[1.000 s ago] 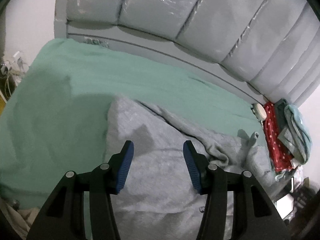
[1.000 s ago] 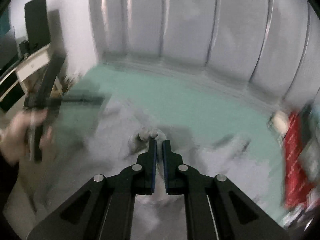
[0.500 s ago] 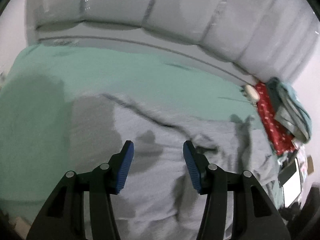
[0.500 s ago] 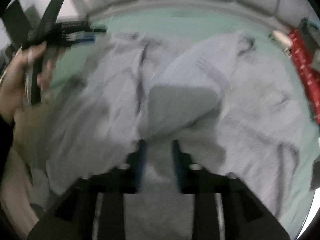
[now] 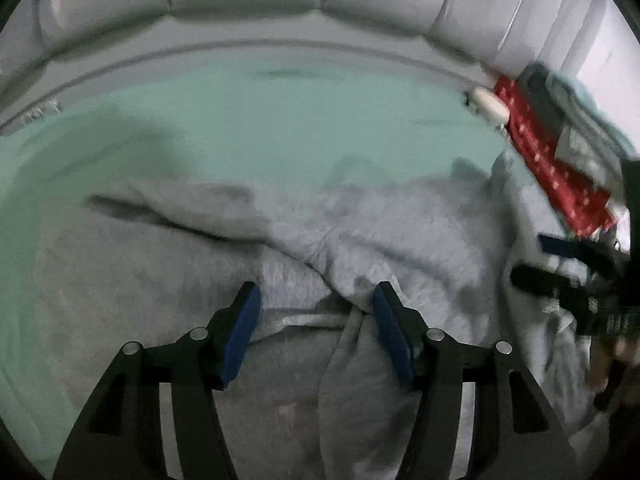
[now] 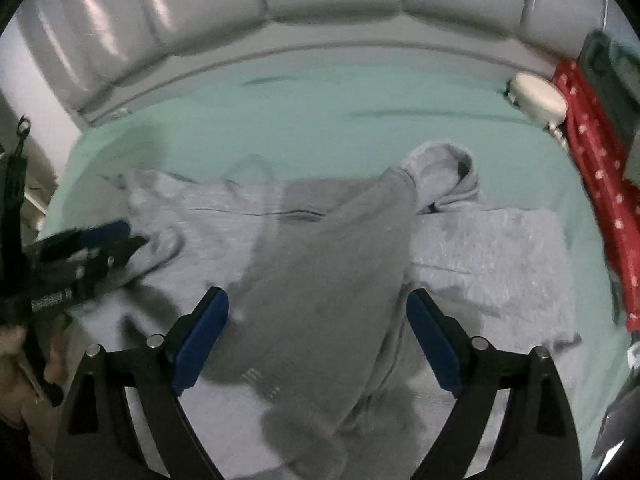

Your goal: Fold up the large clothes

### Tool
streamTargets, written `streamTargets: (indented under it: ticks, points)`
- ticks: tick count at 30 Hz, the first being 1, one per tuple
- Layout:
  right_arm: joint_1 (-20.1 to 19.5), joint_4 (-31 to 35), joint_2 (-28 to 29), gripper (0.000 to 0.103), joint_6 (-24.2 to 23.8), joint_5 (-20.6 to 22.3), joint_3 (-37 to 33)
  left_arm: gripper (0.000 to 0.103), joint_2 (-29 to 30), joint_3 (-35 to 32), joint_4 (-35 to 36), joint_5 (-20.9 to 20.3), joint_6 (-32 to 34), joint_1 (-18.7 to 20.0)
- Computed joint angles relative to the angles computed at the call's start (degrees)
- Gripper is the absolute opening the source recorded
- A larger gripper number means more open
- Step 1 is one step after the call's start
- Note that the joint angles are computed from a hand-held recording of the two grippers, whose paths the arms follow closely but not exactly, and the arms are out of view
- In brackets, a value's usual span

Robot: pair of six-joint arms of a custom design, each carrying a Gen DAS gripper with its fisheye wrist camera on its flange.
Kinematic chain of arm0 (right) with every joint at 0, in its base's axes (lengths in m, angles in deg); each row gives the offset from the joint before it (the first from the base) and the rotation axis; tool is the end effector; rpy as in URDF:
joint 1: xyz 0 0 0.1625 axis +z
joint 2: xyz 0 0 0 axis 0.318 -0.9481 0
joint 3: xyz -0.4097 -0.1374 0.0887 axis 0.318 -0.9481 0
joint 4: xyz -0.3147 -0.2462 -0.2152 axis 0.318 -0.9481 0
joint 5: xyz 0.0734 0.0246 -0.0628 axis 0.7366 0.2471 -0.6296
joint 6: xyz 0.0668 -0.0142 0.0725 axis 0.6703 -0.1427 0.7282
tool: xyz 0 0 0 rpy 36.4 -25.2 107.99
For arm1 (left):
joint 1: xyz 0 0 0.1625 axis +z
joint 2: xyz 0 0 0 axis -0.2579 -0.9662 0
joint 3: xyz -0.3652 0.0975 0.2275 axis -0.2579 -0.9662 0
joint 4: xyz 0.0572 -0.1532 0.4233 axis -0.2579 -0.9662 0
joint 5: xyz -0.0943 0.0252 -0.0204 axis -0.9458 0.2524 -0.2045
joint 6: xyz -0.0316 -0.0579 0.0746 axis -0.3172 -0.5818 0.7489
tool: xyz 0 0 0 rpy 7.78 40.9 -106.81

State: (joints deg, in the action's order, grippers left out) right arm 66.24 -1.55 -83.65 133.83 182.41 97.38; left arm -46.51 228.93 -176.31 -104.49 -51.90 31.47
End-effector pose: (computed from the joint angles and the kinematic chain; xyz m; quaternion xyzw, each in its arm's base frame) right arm 0.0737 -0.2346 0.1763 0.1682 -0.9397 0.1564 0.2536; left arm -0.1776 -0.2519 0.0585 0.1494 0.9303 -0.2197 0.2530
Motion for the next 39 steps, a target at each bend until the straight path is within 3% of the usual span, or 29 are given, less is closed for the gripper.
streamTargets:
  ticks: [2, 4, 5, 6, 10, 12, 13, 14, 16, 17, 19, 20, 21, 22, 26, 29, 30, 31, 34, 36, 39]
  points:
    - [-4.7, -0.2, 1.2, 0.042, -4.7, -3.5, -0.5, 0.062, 1.9, 0.1, -2.9, 0.5, 2.1, 0.7]
    - [-8.0, 0.3, 0.1, 0.024, -9.0, -7.9, -0.7, 0.058, 3.7, -0.7, -5.9, 1.0, 5.9, 2.5]
    - [-9.1, 1.2, -0.5, 0.018, -10.8, -10.4, -1.0, 0.020, 4.3, -1.7, -6.9, 1.3, 9.0, 3.8]
    - [-10.5, 2.2, -1.7, 0.012, -12.5, -13.8, -1.3, 0.008, 4.1, -2.6, -5.5, 1.9, 10.1, 4.5]
    - [-13.3, 5.6, -5.4, 0.009, -15.7, -27.6, -4.5, 0.008, 0.1, -3.0, -5.6, 8.4, 11.9, 4.4]
    - [-14.1, 7.4, -3.9, 0.010, -15.5, -34.1, -7.8, 0.008, -0.9, -2.7, -6.9, 11.7, 11.7, 4.4]
    - [-13.6, 8.3, -1.9, 0.010, -15.0, -34.6, -9.6, 0.008, -0.8, -2.5, -7.7, 13.4, 10.8, 4.4]
    - [-12.6, 8.4, 1.1, 0.010, -14.5, -32.7, -11.8, 0.008, -0.1, -2.6, -8.8, 14.9, 10.4, 5.0]
    - [-8.8, 4.1, 1.8, 0.014, -11.4, -23.2, -11.9, 0.009, 1.6, -3.1, -9.8, 15.5, 10.4, 6.9]
    - [-7.7, 2.5, 2.7, 0.021, -10.8, -18.5, -11.8, 0.010, 2.5, -3.5, -9.8, 14.4, 9.9, 8.5]
    - [-8.2, 0.9, 2.6, 0.039, -11.2, -14.1, -10.5, 0.017, 4.7, -4.5, -9.3, 12.0, 8.6, 10.7]
    - [-9.6, -1.0, 0.2, 0.052, -12.4, -13.1, -8.1, 0.035, 4.3, -4.1, -6.6, 12.9, 6.1, 10.3]
    - [-10.8, -1.8, -1.6, 0.056, -13.5, -13.4, -6.7, 0.054, 3.3, -3.6, -4.1, 14.0, 3.5, 9.4]
    - [-12.8, -2.6, -4.5, 0.057, -15.3, -14.1, -4.4, 0.057, 1.9, -3.2, -1.7, 14.6, 1.0, 8.4]
    - [-14.9, -3.2, -9.6, 0.057, -17.3, -17.0, -0.9, 0.057, -4.8, -2.2, 10.2, 18.0, -10.3, 2.0]
    - [-10.1, -3.6, -9.9, 0.059, -15.8, -18.9, -0.5, 0.057, -6.8, -0.5, 11.6, 16.2, -13.8, -4.7]
    - [-7.2, -4.2, -9.5, 0.062, -15.0, -18.2, -0.5, 0.057, -5.5, -0.4, 11.3, 14.2, -13.9, -6.7]
    - [-6.8, -4.3, -9.3, 0.064, -15.5, -18.2, -0.5, 0.057, -4.3, -0.5, 11.3, 12.5, -13.7, -7.8]
    - [-2.2, -5.1, -4.2, 0.067, -12.8, -11.9, -0.9, 0.057, 3.1, -1.2, 10.4, 5.2, -12.8, -9.8]
    - [-2.5, -5.2, -2.1, 0.067, -11.0, -7.1, 0.0, 0.057, 6.9, -1.9, 11.8, 0.3, -14.3, -9.2]
    - [-4.2, -7.6, -4.6, 0.067, -13.6, -3.4, 3.1, 0.057, 6.3, 0.1, 13.3, -1.9, -17.7, -13.0]
